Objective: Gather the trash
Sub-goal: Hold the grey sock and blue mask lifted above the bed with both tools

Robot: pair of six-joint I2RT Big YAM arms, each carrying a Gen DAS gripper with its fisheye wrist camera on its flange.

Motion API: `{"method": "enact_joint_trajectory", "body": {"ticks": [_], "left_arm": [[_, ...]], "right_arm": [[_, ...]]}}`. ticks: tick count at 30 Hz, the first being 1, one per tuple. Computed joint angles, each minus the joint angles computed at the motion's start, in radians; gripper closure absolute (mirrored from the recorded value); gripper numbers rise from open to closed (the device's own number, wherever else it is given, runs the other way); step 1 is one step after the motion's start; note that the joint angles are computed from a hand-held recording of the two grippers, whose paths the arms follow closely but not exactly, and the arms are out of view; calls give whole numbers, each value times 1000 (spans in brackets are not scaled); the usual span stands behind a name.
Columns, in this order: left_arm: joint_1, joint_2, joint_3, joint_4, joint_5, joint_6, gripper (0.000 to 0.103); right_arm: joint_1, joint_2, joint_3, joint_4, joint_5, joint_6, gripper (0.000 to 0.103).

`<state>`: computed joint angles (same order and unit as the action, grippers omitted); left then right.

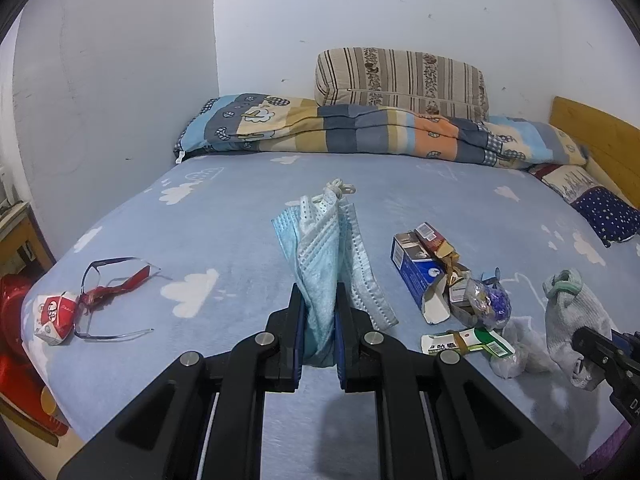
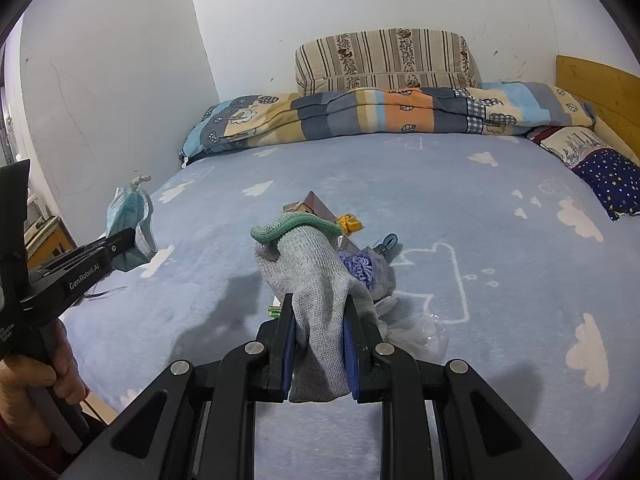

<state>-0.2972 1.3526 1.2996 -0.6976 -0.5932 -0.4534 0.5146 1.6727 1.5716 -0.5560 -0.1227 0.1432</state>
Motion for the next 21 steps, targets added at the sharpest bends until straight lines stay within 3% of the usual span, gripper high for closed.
{"method": "enact_joint_trajectory", "body": {"ticks": [21], "left_arm": [[-4, 5, 5, 4, 31, 29, 91]], "right_arm": [[4, -1, -4, 1, 3, 13, 82]]}}
